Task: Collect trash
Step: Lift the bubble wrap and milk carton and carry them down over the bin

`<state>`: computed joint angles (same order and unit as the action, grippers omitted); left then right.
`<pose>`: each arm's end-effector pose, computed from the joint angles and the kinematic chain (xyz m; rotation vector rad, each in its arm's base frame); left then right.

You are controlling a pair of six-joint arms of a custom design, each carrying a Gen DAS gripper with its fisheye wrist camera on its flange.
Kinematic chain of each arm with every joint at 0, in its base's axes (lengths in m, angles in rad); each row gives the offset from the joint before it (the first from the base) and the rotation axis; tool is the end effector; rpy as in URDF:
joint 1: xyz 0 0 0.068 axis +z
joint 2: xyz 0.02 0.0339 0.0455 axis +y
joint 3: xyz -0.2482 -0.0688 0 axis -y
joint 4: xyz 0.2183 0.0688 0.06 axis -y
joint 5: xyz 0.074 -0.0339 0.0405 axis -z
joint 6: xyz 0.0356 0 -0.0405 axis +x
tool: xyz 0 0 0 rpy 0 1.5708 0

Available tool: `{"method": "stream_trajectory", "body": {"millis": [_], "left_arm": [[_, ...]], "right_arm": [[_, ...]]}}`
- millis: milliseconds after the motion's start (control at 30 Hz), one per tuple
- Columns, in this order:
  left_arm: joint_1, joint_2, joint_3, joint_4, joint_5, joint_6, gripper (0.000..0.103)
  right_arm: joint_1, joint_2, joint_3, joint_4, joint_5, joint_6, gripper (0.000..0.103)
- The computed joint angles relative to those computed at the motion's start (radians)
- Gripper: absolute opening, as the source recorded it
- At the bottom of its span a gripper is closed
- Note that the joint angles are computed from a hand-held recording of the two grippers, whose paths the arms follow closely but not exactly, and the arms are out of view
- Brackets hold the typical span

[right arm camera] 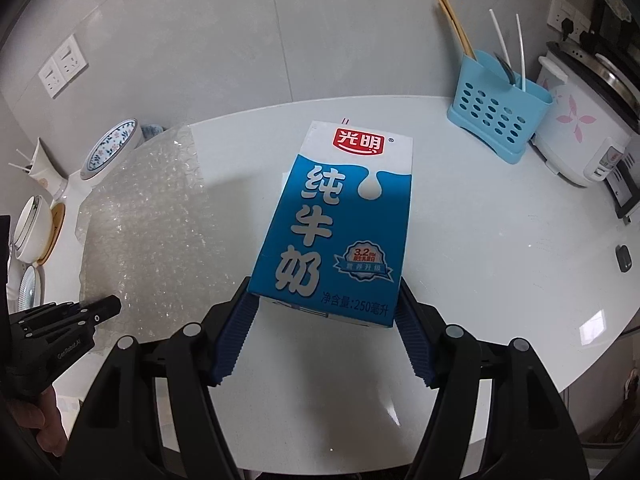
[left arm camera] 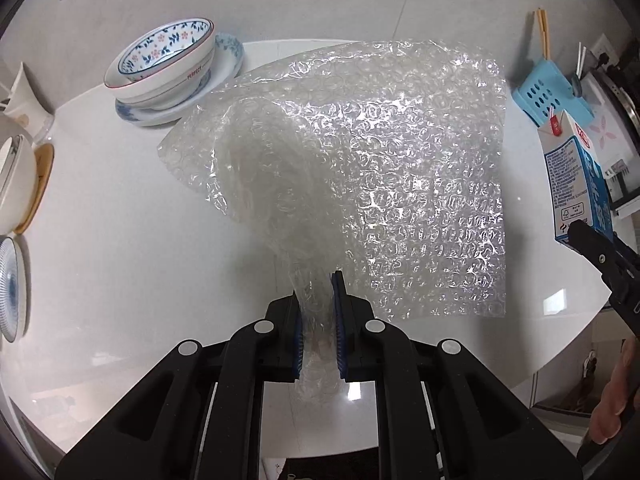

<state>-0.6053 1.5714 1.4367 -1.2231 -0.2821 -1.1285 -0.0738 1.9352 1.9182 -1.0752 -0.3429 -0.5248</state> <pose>0.2255 -0.1440 0.2861 -0.7625 2.6841 0.0290 0.3771 -0.0159 0.3062 -0.6823 2.4875 0.2410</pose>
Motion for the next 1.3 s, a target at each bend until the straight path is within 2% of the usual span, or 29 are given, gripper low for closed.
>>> {"method": "stream_trajectory", "body": {"millis": [200,633,933,1067,1300], "left_arm": [[-0.085,0.091,0.082,-0.006,-0.015,-0.072,0.011],[-0.311,0.132,0.115,-0.042,-0.028,-0.266,0.011],[-0.331,0.123,0.102,-0.034,0.002,-0.250,0.011],[-0.332,0.105,0.078,0.009,0.021,-0.222,0.011],[-0.336,0.104,0.064,0.008,0.035,-0.213,0.011]], "right_arm": [[-0.088,-0.095,-0.120,0.008,-0.052,-0.080,0.065],[-0.342,-0.191,-0.255,-0.050,-0.146,-0.323,0.065],[-0.510,-0.196,-0.314,-0.100,-0.161,-0.512,0.064],[-0.582,-0.170,-0.307,-0.133,-0.167,-0.592,0.064],[-0.693,-0.123,-0.306,-0.166,-0.165,-0.727,0.064]]}}
